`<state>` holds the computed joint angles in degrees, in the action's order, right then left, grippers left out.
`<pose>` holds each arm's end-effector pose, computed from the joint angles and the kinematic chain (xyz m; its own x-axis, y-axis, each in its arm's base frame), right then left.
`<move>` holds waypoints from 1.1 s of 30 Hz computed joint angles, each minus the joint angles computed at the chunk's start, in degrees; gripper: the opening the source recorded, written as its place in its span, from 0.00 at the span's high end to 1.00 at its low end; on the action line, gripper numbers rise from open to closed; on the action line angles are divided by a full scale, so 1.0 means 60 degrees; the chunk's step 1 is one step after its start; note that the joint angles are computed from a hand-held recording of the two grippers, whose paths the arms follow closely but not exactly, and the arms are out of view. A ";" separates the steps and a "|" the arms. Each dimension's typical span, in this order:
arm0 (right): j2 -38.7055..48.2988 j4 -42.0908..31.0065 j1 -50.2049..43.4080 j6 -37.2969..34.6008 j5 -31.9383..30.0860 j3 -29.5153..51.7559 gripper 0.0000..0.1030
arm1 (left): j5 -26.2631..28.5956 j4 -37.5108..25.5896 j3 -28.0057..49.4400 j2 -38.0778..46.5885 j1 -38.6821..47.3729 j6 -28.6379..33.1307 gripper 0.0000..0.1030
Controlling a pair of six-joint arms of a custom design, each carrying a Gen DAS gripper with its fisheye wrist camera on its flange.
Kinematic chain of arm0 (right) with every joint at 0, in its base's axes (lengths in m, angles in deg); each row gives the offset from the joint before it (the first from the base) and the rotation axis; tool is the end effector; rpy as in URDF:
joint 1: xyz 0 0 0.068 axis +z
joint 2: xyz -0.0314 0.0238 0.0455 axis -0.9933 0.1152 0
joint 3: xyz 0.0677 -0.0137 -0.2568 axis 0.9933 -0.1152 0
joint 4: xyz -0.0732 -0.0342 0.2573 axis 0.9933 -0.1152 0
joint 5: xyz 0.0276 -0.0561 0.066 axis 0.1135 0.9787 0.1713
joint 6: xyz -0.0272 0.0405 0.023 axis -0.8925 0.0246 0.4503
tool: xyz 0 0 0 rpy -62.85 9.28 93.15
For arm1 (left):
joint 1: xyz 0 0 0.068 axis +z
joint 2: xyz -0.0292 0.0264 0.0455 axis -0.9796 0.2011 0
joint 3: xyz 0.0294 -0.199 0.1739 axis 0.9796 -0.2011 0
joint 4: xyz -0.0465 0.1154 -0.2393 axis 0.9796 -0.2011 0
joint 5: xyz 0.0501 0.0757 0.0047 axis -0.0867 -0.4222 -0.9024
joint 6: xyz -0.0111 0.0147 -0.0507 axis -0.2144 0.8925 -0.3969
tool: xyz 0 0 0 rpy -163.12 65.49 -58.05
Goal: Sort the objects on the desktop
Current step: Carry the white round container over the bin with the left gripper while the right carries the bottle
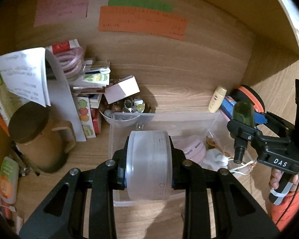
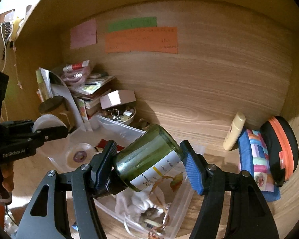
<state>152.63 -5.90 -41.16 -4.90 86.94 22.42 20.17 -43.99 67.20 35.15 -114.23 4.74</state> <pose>0.1704 0.1350 0.1475 -0.5248 -0.1249 -0.8420 -0.2288 0.9735 -0.0018 0.2178 -0.1552 0.1501 -0.6077 0.1546 -0.7790 0.4251 0.8918 -0.1547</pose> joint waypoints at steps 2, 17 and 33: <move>0.0269 0.0244 -0.0163 -0.0090 -0.0168 -0.0005 0.40 | 0.0034 0.0008 0.0214 0.0348 0.0103 0.0040 0.72; 0.1452 0.1146 -0.1173 -0.0351 -0.1200 -0.0103 0.40 | 0.0259 0.0253 0.1431 0.2170 0.0405 0.0128 0.72; 0.2559 0.1362 -0.1133 -0.0591 -0.1127 0.0192 0.40 | 0.0244 -0.0178 0.2744 0.3493 0.0299 0.0448 0.72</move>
<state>167.98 2.27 -47.95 -8.44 80.18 23.57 21.64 -45.05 83.66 56.11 -112.44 7.43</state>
